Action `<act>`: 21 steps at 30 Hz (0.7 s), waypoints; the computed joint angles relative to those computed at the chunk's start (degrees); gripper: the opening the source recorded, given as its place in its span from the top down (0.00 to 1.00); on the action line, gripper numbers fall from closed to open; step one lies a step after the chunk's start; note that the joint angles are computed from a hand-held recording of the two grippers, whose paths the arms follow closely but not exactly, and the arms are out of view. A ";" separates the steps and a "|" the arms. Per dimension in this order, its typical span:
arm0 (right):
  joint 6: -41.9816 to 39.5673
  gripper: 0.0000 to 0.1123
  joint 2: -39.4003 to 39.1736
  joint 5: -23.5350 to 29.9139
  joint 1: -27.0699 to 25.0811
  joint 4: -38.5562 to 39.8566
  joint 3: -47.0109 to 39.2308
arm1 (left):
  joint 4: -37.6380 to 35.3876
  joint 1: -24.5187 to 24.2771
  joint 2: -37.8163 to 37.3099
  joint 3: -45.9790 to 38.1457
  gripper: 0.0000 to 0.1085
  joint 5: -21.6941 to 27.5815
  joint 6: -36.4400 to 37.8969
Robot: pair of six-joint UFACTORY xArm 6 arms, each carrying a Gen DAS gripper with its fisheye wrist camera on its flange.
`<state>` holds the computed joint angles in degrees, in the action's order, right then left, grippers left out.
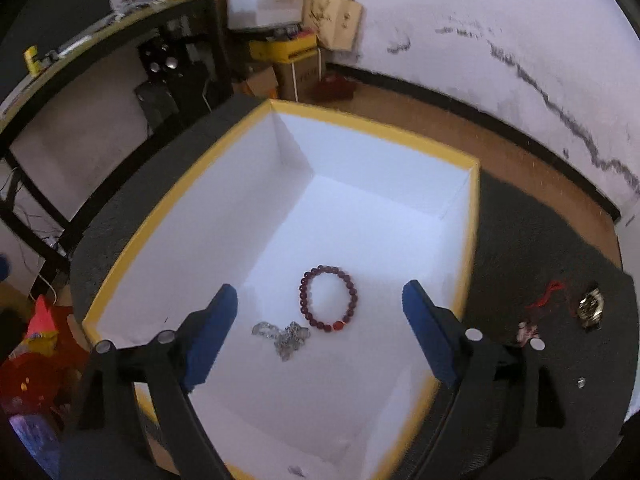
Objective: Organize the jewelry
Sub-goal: 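Open both tools over the box and withdraw them to the rug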
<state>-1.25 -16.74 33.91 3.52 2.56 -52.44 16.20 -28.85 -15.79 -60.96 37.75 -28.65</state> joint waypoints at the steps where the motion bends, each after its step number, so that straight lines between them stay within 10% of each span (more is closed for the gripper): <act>1: -1.87 0.25 -2.66 0.20 -0.84 1.70 1.56 | 0.19 -0.40 0.04 -0.11 0.15 -0.10 -0.19; 12: -21.58 0.18 -30.72 5.24 -25.63 10.13 18.06 | 2.99 -8.62 2.69 -3.15 0.15 -1.31 -4.50; 21: -44.37 0.18 -26.16 2.72 -47.78 28.41 19.70 | 11.33 -20.70 14.85 -13.91 0.14 -0.64 -13.73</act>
